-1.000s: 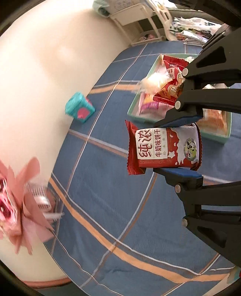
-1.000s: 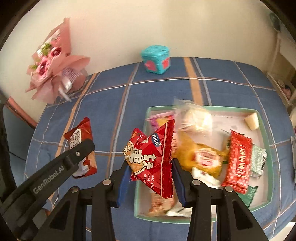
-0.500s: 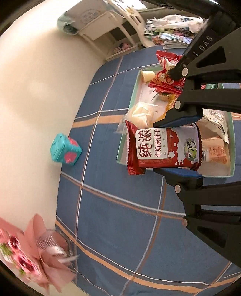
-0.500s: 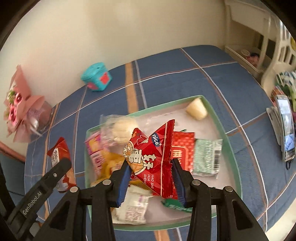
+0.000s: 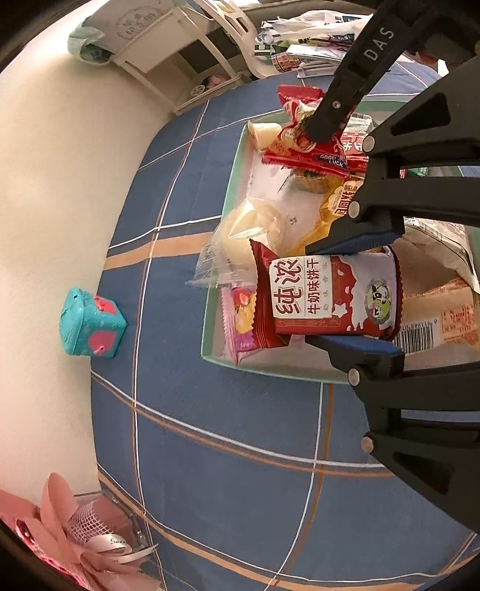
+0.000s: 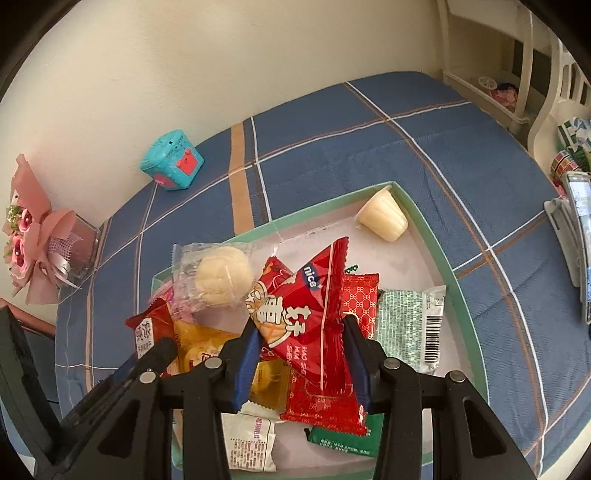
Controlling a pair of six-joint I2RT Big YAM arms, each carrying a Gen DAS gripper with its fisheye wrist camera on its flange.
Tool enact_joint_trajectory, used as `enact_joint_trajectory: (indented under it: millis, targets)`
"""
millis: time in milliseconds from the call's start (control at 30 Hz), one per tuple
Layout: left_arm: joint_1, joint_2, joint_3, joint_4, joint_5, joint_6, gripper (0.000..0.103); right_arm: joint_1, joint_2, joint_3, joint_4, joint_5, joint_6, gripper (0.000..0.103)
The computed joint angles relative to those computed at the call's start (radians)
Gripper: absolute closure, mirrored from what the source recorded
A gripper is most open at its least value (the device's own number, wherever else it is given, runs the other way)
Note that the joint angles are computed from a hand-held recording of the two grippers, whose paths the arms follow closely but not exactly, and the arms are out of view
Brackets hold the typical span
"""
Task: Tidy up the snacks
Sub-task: 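Carry both red snacks over the tray, then lower both snacks into the tray and open both tools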
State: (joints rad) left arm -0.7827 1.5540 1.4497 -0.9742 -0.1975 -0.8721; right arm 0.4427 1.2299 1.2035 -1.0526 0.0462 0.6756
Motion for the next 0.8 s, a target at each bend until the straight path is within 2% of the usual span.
enact_joint_trajectory:
  millis: [533,567,667,800]
  targets:
    - [-0.031,0.049,0.045,-0.025,0.026,0.025,0.062,-0.011,0.023,-0.004,-0.035,-0.003,0.011,0.057]
    - [-0.031,0.05,0.048,-0.027,0.029,0.025,0.061,-0.009,0.023,-0.003,-0.039,-0.001,0.01,0.057]
    - [-0.032,0.043,0.047,-0.022,0.045,0.023,0.047,-0.001,0.023,0.003,-0.054,0.006,0.01,0.055]
    - [-0.038,0.033,0.055,-0.048,0.037,0.021,0.042,0.009,0.016,0.012,-0.079,0.03,0.015,0.054]
